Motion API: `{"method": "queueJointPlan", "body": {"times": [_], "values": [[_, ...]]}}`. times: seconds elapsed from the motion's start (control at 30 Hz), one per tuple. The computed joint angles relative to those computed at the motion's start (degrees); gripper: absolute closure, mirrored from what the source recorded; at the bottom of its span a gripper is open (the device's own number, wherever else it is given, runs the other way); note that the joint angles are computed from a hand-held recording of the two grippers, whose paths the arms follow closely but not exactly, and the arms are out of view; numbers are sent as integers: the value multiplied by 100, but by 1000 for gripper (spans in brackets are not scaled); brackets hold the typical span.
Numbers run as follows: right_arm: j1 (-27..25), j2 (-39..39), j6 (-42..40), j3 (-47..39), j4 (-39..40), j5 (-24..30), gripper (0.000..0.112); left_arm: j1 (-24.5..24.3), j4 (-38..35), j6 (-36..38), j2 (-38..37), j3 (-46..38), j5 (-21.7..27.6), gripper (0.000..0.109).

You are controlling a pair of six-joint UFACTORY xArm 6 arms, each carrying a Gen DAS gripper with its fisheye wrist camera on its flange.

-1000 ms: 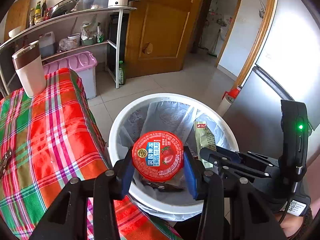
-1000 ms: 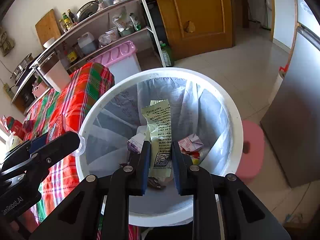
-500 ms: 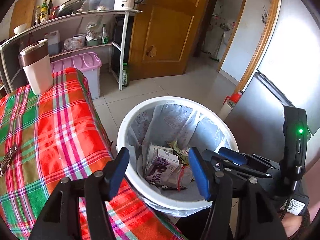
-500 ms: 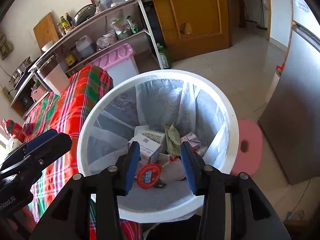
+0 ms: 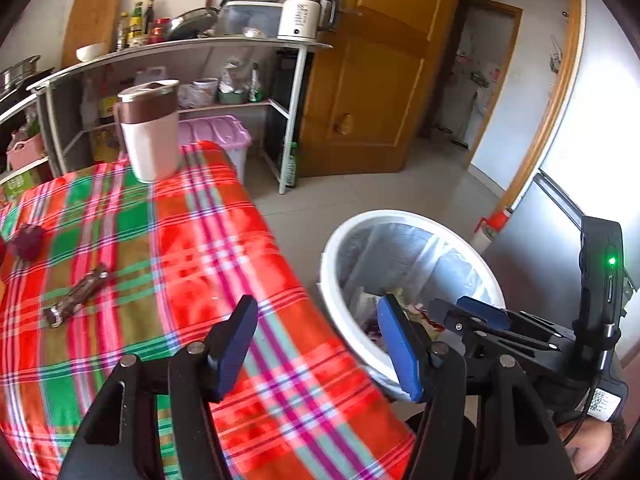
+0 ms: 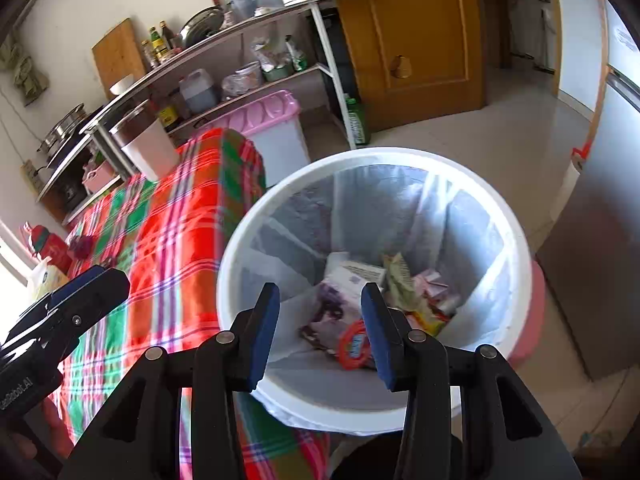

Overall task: Collect trash
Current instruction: 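Move both tools back over the table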

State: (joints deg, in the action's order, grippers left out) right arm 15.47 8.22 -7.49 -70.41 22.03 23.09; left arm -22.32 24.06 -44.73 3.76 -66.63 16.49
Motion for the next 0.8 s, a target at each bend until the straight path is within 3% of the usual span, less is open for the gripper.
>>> {"method": "queueJointPlan", "body": {"times": [0.17, 0.37, 0.6, 0.8], "values": [[309, 95, -252, -158, 221, 33, 68, 282, 869, -842, -586, 594, 102, 44], [756, 332, -449, -488, 390, 96, 68, 840, 1290, -1425, -1363, 1466, 90, 44], [1183, 895, -652, -1210, 765, 368, 68, 1523, 1213, -1535, -1994, 2244, -37, 44], [1535, 1471, -375, -1937, 315, 532, 68, 1950, 1327, -1491, -2281, 2577, -113, 43]]}}
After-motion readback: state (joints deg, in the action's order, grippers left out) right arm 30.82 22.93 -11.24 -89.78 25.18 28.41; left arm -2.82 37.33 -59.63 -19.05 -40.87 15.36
